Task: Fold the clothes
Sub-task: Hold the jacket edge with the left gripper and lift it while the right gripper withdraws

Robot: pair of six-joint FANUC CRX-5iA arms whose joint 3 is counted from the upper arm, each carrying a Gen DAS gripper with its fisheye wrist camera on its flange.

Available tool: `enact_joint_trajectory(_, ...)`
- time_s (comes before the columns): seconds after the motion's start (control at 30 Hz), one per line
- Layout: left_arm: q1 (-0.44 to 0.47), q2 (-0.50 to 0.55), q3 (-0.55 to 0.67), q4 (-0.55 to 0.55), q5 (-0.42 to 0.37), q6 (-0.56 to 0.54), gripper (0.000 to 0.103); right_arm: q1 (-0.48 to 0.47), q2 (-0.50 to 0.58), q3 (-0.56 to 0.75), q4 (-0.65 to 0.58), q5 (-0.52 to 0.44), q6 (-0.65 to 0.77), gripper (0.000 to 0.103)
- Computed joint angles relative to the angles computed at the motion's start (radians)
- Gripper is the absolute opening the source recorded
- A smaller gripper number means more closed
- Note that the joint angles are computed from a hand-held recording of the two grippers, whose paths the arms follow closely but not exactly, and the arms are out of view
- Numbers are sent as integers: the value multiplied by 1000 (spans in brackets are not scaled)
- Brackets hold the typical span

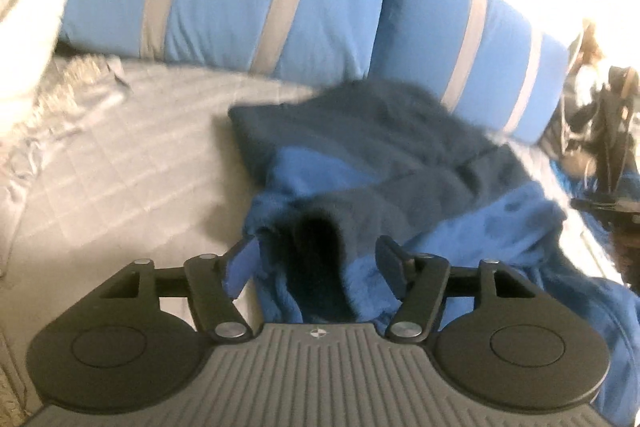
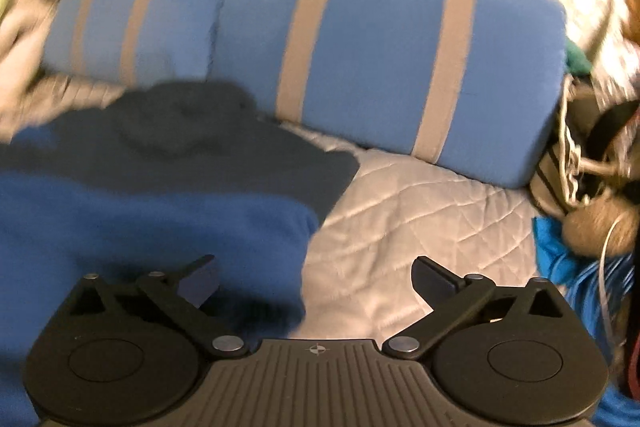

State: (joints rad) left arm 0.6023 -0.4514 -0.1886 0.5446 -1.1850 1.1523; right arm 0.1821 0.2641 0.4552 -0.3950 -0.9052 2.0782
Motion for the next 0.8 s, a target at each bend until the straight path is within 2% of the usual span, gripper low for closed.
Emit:
enact_joint_trajectory(0.1, 27, -63, -45, 42, 28, -43, 70, 16, 64, 40, 52, -12, -153, 102)
enact_joint_trajectory(0.2, 74, -109, -68, 64, 8, -119, 71, 49, 170, 114, 172, -141, -212, 103)
enact_joint_trajectory(0.3, 156, -154, -99, 119, -47, -208, 71, 34, 161, 103, 136, -125, -249, 103)
enact_joint_trajectory(0.4, 286, -188, -142, 232, -161, -327, 71, 38, 87, 14, 154, -23, -238, 103)
enact_joint_trajectory(0.5, 411, -207, -201, 354, -281, -396, 71, 37, -1, -87, 189, 86, -229, 103)
enact_joint_trajectory(0.63, 533, -214, -309, 489, -442, -417, 71, -15, -72, -113, 136, 107, -202, 103)
enact_joint_trajectory(0.8, 577, -200, -454, 598, -566, -392, 71, -77, -138, -127, 83, 100, -179, 103)
